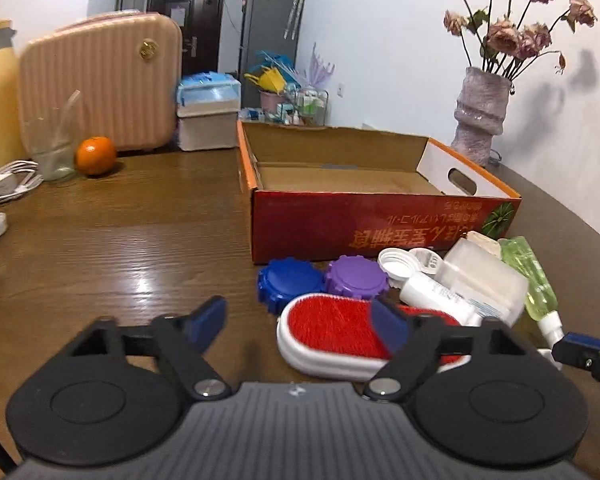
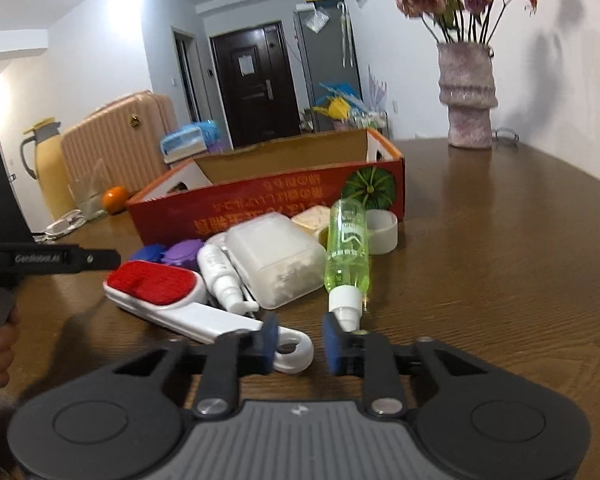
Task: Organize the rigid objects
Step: 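Grasp the red-and-white lint brush with the left gripper while the right gripper grasps its handle, then carry the lint brush with both grippers and lower it into the cardboard box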
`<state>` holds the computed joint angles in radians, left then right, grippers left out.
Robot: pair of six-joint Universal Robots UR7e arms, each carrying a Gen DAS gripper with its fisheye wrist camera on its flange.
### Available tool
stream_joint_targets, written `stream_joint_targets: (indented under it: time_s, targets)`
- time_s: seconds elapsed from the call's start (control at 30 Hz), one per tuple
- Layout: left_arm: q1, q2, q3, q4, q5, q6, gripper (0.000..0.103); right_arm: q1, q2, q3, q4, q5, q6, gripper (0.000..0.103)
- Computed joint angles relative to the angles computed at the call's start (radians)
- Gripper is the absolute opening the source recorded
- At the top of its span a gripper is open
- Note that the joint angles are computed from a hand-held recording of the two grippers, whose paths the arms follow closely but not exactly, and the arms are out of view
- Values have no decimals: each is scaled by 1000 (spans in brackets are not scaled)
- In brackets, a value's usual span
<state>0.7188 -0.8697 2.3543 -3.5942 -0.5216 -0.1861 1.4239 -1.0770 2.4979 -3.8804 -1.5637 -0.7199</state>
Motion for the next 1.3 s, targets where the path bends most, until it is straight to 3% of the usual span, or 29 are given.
stream_joint_targets:
  time_s: [0.03, 0.1, 0.23, 0.37, 0.53, 0.77, 0.9, 1.13, 1.23, 1.3]
  targets:
    - [12, -2, -9, 15, -18, 0, 61, 4, 7, -10, 10, -14, 4, 16]
    - [40, -8, -23, 40, -68, 1, 56, 3, 4, -21, 45, -22, 18, 15]
    - [52, -7, -11, -18, -132, 48, 53, 2, -7, -26, 79, -25, 36, 16]
    - [30, -18, 17, -8, -121, 27, 53, -1, -28, -38, 135, -22, 56, 16]
    - [-56, -65, 119, 60, -82, -144, 53, -13, -66, -21, 173, -14, 56, 14]
    - [-250, -160, 326, 182, -47, -532, 52, -48, -163, 53, 246, 23, 17, 14]
    - [-310, -180, 376, 245, -33, -654, 52, -71, -205, 88, 278, 53, -13, 14]
    - [-274, -156, 380, 142, -65, -633, 57, -88, -220, 90, 305, 76, -8, 15]
    - [-266, -111, 382, 51, -65, -606, 57, -123, -254, 74, 394, 129, 27, 15]
    - [-275, -110, 380, 74, -51, -626, 57, -152, -278, 63, 460, 170, 49, 16]
